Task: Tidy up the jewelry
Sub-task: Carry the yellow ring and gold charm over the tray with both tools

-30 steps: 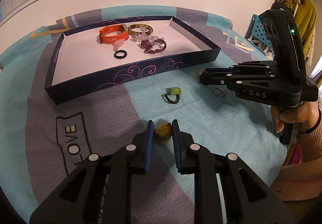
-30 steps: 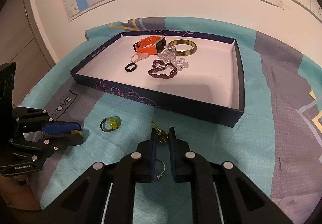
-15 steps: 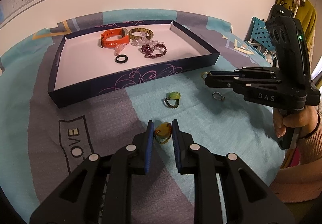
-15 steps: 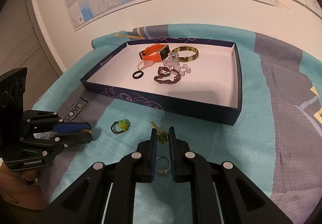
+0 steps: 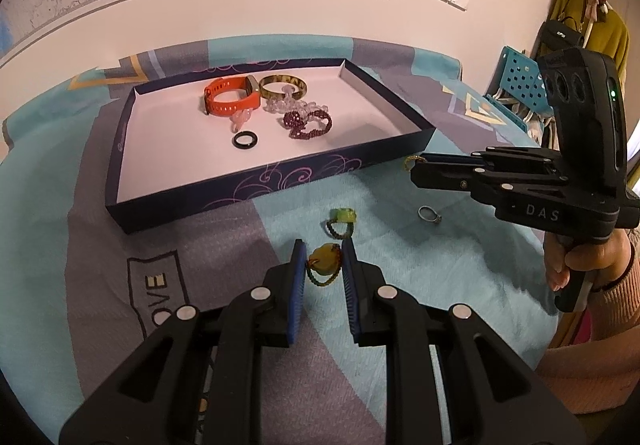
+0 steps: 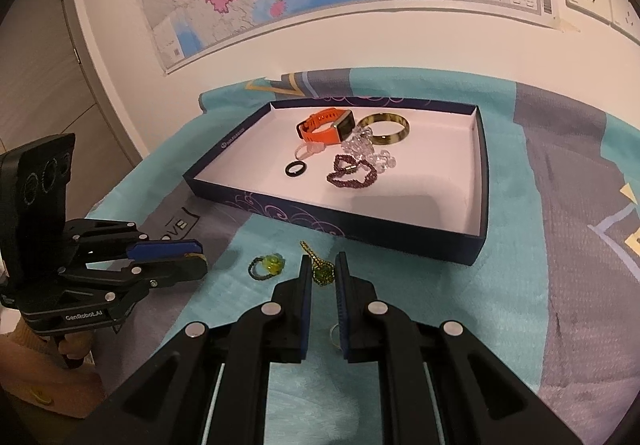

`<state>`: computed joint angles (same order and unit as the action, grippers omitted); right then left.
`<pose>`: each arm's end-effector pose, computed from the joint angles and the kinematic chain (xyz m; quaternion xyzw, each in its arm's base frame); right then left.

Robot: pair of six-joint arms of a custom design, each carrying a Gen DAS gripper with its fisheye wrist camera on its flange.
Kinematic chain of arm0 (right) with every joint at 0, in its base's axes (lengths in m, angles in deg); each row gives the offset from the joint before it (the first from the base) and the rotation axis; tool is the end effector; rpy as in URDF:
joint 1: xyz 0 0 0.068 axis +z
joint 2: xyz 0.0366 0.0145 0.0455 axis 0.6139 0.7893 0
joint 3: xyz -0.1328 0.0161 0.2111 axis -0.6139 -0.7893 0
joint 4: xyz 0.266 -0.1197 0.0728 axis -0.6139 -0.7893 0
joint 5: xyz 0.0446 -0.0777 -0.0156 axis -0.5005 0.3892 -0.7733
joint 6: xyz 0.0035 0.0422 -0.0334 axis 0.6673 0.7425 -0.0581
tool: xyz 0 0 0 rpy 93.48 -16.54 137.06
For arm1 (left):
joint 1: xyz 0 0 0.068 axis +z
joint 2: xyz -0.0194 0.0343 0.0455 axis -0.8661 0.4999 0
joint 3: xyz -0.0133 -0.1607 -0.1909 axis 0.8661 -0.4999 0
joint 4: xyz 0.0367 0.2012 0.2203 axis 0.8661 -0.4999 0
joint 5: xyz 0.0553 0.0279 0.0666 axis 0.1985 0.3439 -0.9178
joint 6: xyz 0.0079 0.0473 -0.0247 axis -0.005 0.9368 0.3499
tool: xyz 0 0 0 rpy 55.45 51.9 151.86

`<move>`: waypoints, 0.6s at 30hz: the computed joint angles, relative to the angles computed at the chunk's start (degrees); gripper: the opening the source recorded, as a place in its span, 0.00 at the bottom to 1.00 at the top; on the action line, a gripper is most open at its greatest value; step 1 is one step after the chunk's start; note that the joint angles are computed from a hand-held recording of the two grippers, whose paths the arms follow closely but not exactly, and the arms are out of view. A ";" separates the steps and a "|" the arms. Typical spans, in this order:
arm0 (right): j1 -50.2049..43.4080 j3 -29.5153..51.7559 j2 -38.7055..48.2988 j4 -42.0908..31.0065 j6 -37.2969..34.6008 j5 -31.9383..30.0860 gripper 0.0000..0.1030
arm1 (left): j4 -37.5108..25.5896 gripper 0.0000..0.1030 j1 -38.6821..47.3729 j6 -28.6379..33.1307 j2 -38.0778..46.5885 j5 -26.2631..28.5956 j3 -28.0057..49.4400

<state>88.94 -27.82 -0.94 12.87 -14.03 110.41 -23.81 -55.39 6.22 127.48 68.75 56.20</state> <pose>0.1697 0.1854 0.1743 0.0879 0.9240 0.1128 0.3546 0.2605 -0.0022 0.1378 0.4127 0.8309 -0.2339 0.2908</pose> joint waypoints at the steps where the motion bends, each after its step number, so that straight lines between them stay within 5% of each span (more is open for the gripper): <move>1: 0.03 0.07 -0.10 -0.02 -0.11 0.10 0.10 | 0.02 0.18 0.02 -0.11 -0.12 0.07 0.05; 18: -0.73 1.51 0.37 0.28 -2.21 0.34 0.10 | 1.19 0.18 -0.40 -2.72 -0.79 1.47 1.85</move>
<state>88.22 -26.31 -0.57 13.14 -16.24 110.75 -22.62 -55.79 3.49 126.69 70.22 58.05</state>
